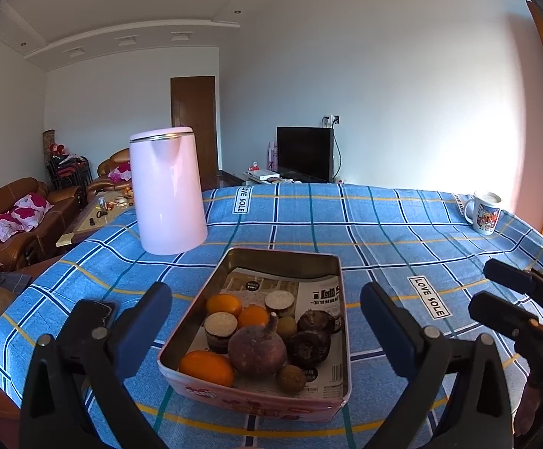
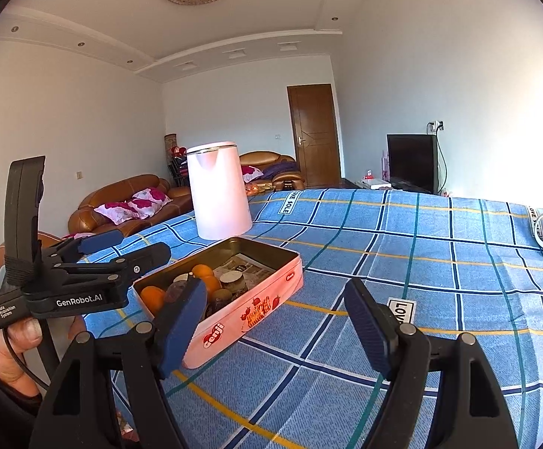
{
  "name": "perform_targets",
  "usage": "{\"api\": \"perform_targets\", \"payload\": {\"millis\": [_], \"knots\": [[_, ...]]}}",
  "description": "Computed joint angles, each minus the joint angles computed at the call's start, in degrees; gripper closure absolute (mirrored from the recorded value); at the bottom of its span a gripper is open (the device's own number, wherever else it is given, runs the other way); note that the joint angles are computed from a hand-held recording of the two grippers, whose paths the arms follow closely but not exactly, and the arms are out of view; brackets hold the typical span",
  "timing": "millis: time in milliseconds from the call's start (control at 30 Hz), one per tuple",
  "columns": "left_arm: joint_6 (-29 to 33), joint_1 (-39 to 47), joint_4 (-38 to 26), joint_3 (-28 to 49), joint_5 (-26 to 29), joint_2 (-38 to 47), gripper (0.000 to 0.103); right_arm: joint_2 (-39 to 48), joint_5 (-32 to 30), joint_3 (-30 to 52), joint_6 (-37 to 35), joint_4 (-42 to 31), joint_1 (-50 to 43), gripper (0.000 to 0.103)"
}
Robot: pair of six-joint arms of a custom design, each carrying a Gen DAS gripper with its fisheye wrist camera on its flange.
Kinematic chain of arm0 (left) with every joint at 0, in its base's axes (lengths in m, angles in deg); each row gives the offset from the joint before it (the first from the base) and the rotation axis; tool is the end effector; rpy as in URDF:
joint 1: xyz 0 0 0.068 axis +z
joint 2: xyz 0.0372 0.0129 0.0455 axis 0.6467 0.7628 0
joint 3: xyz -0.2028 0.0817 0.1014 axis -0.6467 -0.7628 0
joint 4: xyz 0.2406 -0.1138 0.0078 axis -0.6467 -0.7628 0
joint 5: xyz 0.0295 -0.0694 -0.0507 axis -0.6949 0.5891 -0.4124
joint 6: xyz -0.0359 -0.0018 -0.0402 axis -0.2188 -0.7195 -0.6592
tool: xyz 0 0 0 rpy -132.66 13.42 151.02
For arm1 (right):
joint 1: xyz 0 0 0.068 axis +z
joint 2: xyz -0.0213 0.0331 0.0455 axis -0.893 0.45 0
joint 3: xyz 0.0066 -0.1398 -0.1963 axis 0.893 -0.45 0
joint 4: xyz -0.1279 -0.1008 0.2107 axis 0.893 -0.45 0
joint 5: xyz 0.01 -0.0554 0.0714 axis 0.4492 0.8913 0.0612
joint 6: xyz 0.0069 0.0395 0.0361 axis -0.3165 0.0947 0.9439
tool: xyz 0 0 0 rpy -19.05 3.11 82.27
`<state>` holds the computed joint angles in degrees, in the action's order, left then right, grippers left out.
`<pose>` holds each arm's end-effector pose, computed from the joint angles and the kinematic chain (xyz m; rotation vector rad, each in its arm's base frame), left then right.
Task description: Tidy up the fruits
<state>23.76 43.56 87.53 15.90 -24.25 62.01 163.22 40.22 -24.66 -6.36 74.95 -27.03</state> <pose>0.2944 0.0050 0.1203 0.3057 1.9499 -0.2038 0.2483 0.1660 0.0720 -0.1213 1.8892 0.2423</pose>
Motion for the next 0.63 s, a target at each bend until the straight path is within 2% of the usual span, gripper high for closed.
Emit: {"api": "perform_targets", "payload": {"millis": [267,633], "knots": [[-0.4,-0.9,0.2,-2.0,1.1,-3.9,0.000,0.0,-0.1,-1.5,0.8,1.1,-0.1,0.026],[-0.7,-1.7,1.5,-2.6,-0.2,-4.0,0.000,0.1,-0.6,-3.3,1.5,2.4,-1.3,0.026]]}}
